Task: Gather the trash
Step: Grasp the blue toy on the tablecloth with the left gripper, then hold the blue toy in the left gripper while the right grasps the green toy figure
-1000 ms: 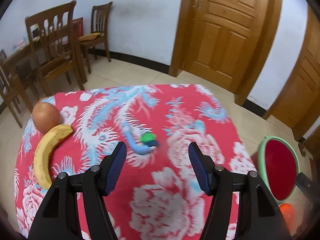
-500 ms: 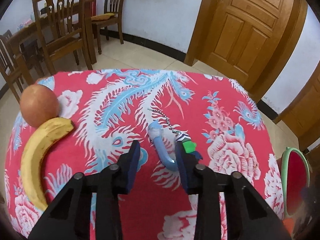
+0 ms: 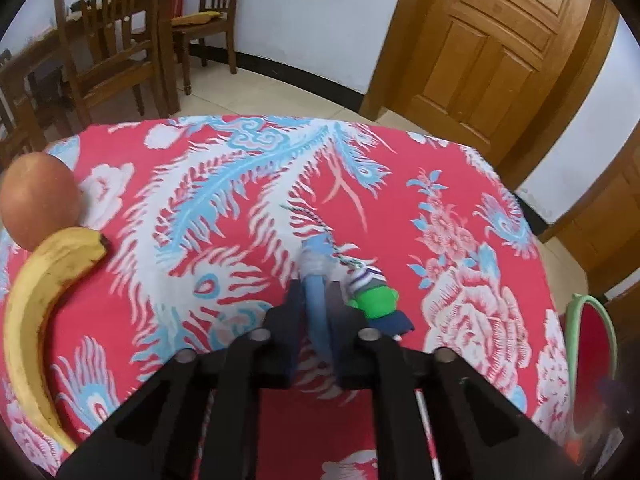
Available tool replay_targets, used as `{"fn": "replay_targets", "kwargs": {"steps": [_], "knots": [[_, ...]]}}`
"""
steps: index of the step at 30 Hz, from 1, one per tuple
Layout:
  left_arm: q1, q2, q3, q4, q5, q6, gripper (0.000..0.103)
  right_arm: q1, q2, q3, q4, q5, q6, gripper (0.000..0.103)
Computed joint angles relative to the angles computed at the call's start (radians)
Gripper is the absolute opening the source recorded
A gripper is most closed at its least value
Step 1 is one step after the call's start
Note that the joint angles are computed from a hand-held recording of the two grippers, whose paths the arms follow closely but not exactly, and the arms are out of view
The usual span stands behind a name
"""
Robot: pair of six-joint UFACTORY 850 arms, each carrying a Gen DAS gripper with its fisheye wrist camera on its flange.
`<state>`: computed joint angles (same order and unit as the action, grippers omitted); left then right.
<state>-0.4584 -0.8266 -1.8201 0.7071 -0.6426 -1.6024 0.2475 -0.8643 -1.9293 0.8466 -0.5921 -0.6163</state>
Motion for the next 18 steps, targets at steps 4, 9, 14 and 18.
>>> {"fn": "replay_targets", "kwargs": {"steps": [4,9,14,18], "knots": [[-0.011,0.033,0.043,0.051,0.016,-0.044,0.01,0.009,-0.006,-0.015,-0.003,-0.009,-0.004,0.066],[-0.03,0.101,0.129,0.145,0.019,-0.165,0.01,0.028,-0.011,-0.035,-0.003,-0.019,-0.025,0.066],[-0.04,0.163,0.218,0.216,0.012,-0.285,0.01,0.054,-0.024,-0.064,-0.022,-0.037,-0.03,0.066],[-0.039,0.186,0.258,0.252,-0.013,-0.345,0.01,0.079,-0.038,-0.088,-0.031,-0.047,-0.032,0.066]]}}
